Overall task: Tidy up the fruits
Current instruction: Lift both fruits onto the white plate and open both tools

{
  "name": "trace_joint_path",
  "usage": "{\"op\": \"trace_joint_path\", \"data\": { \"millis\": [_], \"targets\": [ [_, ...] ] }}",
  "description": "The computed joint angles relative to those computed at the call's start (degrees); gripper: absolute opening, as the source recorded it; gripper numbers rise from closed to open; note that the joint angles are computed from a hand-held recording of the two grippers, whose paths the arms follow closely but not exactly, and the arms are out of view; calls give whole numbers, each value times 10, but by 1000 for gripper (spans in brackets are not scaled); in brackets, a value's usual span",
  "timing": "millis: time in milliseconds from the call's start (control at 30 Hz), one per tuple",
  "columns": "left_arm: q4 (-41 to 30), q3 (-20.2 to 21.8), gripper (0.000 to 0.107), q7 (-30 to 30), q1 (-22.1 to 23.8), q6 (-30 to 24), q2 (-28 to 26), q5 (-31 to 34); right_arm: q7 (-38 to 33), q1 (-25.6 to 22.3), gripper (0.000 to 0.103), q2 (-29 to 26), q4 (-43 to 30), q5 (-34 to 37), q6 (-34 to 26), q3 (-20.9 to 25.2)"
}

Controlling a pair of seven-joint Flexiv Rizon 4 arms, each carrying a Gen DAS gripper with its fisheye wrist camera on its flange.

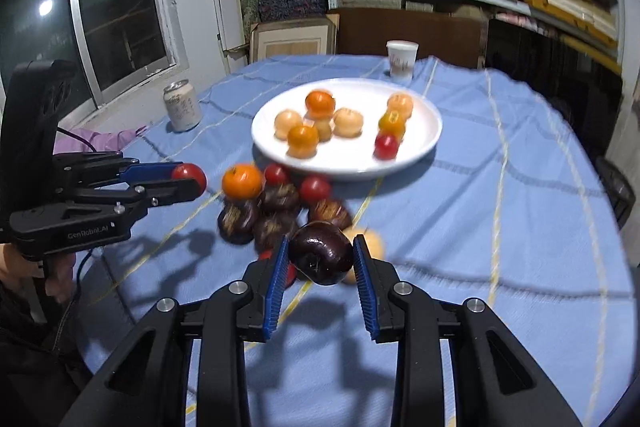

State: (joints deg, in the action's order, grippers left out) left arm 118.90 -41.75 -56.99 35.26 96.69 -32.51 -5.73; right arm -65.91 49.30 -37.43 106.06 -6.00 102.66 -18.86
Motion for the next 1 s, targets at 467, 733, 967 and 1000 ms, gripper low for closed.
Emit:
{"op": "trace_joint_path", "data": {
  "millis": [467, 733, 967, 1000],
  "targets": [
    [-224, 153, 28, 34, -201, -136, -78, -99, 22, -102, 33, -75, -203, -111, -131, 24],
    [-317, 247, 28, 43, -290, -198, -125, -138, 22, -189, 33, -152, -333, -165, -220, 126],
    [-358, 290, 28, 41, -322, -233, -150, -160, 14, -215, 33, -192, -392, -173, -262, 163],
    [-356, 288, 29, 47, -322, -230, -150, -161, 16, -215, 33, -196, -396, -173, -263, 161]
  ]
}}
